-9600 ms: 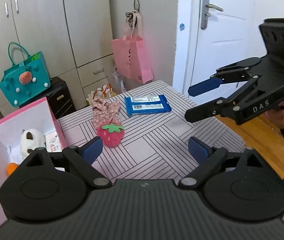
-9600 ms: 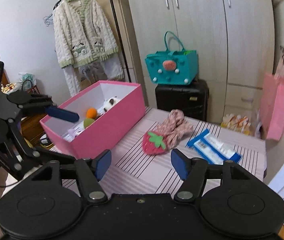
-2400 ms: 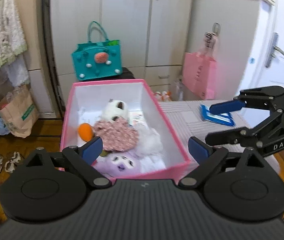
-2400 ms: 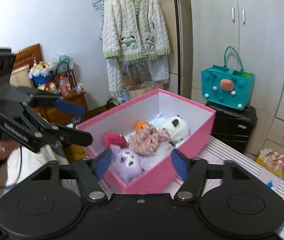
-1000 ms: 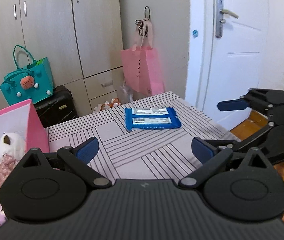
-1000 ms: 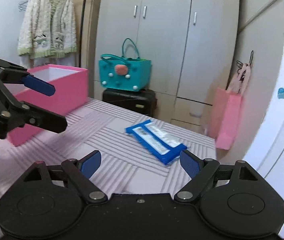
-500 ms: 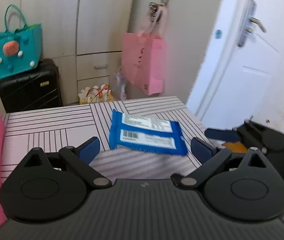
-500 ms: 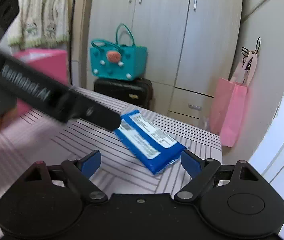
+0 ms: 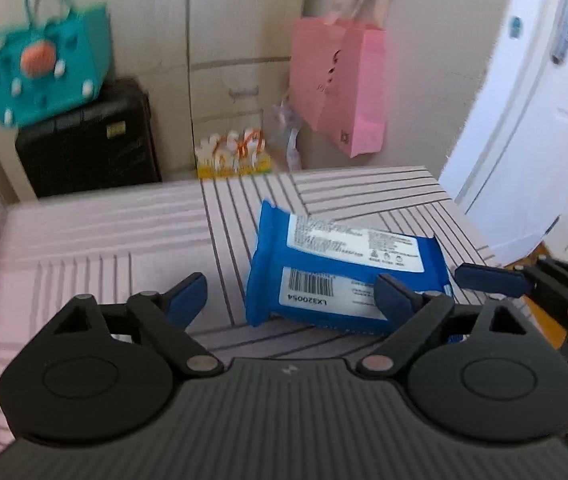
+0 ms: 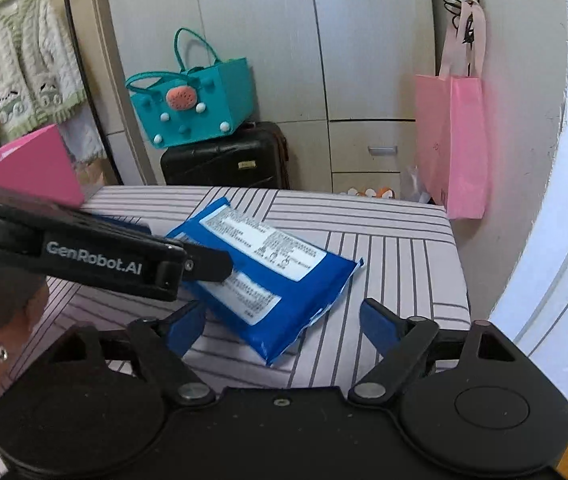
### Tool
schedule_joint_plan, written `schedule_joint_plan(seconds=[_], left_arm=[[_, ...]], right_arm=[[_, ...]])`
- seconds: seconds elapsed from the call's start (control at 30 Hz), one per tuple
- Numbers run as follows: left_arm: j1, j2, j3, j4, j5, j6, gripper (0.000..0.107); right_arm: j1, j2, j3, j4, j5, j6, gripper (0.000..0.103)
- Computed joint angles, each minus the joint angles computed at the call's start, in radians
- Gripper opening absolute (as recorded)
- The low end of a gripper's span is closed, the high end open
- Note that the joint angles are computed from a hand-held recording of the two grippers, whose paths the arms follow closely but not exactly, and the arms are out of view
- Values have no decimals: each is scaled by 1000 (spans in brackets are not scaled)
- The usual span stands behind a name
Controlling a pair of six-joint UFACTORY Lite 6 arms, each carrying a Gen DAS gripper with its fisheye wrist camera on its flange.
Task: Organize soft objects
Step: 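Close the right tool on the blue wipes pack's edge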
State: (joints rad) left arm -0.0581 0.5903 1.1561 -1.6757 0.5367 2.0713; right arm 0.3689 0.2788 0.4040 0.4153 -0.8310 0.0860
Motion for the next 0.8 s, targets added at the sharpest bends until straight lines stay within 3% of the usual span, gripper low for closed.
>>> schedule_joint_plan(seconds=[0.13, 0.17, 0.3, 0.4, 0.5, 0.7, 0.8], left_arm=[[49, 49, 38, 56, 138, -70, 78], [57, 56, 47, 94, 168, -110, 67], [26, -16, -68, -41, 112, 70, 49], [24, -62, -129, -88, 106, 131, 47], [43, -106, -161, -7, 110, 81, 47], [173, -223, -266, 137, 225, 2, 47], [246, -289, -350, 163, 270, 32, 47]], right_arm=[[-3, 10, -6, -42, -14, -9, 75], [3, 9, -4, -28, -9, -30, 69], [66, 7, 13, 111, 5, -104, 54], [115, -6, 28, 219, 29, -145, 45], [181, -37, 11, 312, 31, -189, 42], [288, -129, -93, 345, -20, -93, 41], [418, -153, -83, 513, -5, -182, 41]])
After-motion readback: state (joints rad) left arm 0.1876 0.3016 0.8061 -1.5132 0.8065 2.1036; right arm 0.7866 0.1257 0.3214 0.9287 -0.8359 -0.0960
